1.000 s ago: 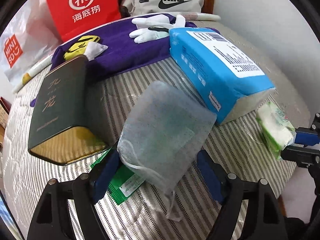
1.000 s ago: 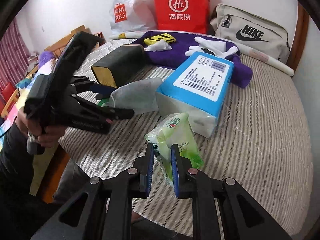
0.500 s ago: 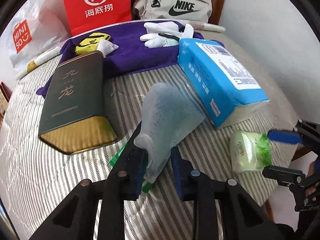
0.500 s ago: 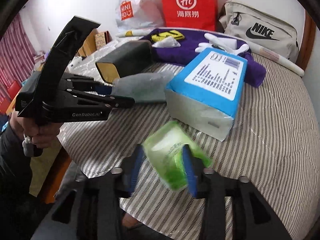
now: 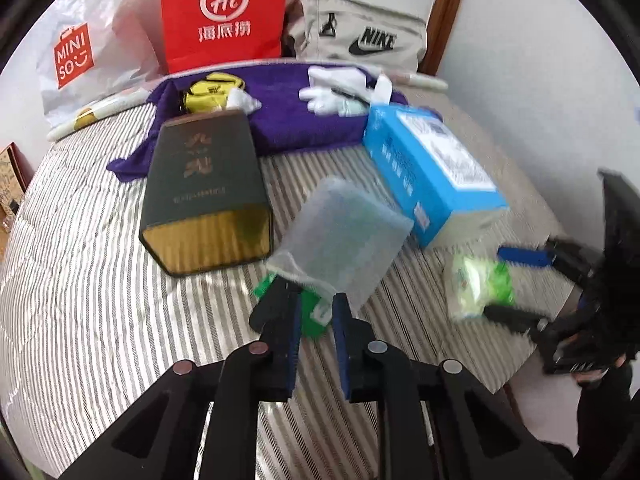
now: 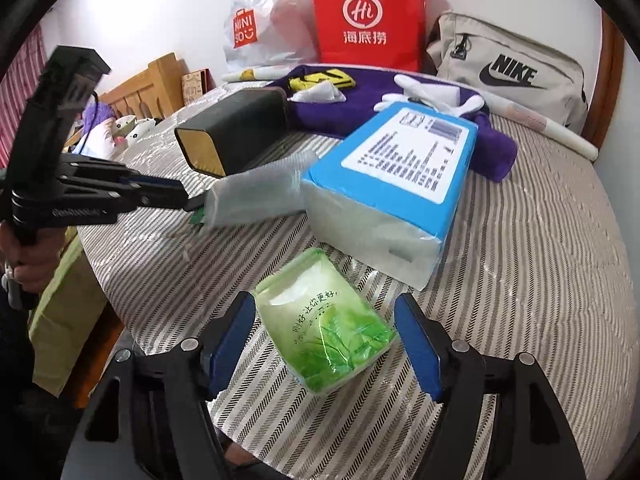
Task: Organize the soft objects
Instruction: 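Carry the green tissue packet toward the towel with the right tool while the left tool carries the mesh bag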
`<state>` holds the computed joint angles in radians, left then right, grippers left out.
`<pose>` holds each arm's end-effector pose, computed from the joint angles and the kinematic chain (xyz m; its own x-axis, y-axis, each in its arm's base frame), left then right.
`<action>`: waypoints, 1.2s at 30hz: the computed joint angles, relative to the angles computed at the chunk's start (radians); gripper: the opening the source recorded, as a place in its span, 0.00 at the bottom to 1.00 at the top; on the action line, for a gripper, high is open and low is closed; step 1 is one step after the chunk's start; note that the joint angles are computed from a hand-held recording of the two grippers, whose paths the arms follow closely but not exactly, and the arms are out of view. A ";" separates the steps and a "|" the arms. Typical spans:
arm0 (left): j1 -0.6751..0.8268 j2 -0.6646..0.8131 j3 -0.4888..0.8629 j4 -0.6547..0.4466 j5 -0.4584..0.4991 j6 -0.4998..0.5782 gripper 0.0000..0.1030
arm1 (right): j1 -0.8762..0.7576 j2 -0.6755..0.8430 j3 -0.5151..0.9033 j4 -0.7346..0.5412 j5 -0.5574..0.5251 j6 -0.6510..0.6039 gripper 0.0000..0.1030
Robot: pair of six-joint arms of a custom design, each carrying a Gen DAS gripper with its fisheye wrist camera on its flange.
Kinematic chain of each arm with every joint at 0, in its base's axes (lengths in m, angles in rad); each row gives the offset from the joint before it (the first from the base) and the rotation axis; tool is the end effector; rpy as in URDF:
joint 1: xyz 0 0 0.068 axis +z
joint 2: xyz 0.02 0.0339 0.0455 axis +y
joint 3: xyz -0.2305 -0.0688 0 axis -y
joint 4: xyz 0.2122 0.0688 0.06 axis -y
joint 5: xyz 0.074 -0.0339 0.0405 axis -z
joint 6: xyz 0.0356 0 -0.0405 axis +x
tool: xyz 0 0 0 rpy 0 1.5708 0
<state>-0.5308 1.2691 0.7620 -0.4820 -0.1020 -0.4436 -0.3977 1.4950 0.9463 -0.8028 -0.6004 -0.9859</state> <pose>0.1970 -0.1114 0.1916 -0.8463 0.0017 -0.5328 0.1020 0.9820 -0.1590 0.2266 -0.0734 0.1830 -0.6688 -0.4652 -0.5799 -0.6364 0.7615 0.1231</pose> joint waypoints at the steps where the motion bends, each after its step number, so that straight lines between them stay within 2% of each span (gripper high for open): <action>1: 0.012 0.011 0.004 0.020 0.024 0.004 0.32 | 0.001 0.002 -0.002 -0.001 0.000 -0.002 0.70; 2: 0.015 0.025 0.009 0.035 0.033 0.007 0.46 | 0.003 0.002 -0.010 0.008 0.000 -0.002 0.73; 4: 0.003 0.066 0.022 0.065 0.011 0.010 0.54 | 0.006 -0.004 -0.028 0.026 -0.001 -0.004 0.76; 10: -0.019 0.206 0.068 0.116 -0.030 0.003 0.54 | 0.026 0.006 -0.052 0.078 0.018 0.013 0.77; 13: -0.038 0.276 0.096 0.118 -0.091 -0.016 0.54 | 0.039 0.040 -0.043 0.089 0.037 0.032 0.77; 16: -0.052 0.288 0.088 0.142 -0.123 -0.025 0.54 | 0.043 0.047 -0.046 0.108 0.032 0.057 0.77; 17: -0.055 0.285 0.083 0.150 -0.126 -0.020 0.48 | 0.045 0.044 -0.049 0.113 0.034 0.058 0.73; 18: -0.057 0.282 0.081 0.152 -0.132 -0.016 0.43 | 0.044 0.036 -0.056 0.120 0.032 0.059 0.65; 19: -0.058 0.279 0.081 0.150 -0.143 -0.015 0.28 | 0.043 0.030 -0.058 0.122 0.031 0.062 0.64; 20: -0.053 0.274 0.080 0.147 -0.137 -0.013 0.20 | 0.041 0.026 -0.057 0.119 0.027 0.062 0.62; 21: -0.042 0.261 0.070 0.156 -0.113 -0.009 0.17 | 0.039 0.021 -0.058 0.118 0.026 0.064 0.61; 22: -0.025 0.237 0.050 0.173 -0.072 -0.007 0.08 | 0.037 0.016 -0.059 0.119 0.027 0.068 0.60; 25: -0.001 0.180 0.008 0.204 -0.013 -0.009 0.06 | 0.021 -0.008 -0.059 0.100 0.020 0.059 0.60; 31: -0.026 0.085 -0.023 0.177 -0.027 -0.023 0.06 | 0.004 -0.052 -0.054 0.061 0.010 0.038 0.60; 34: -0.033 0.105 -0.010 0.172 -0.031 -0.042 0.06 | -0.004 -0.061 -0.044 0.033 0.004 0.029 0.60; 36: -0.025 0.140 0.006 0.187 0.010 -0.041 0.10 | -0.007 -0.054 -0.031 0.010 -0.001 0.027 0.60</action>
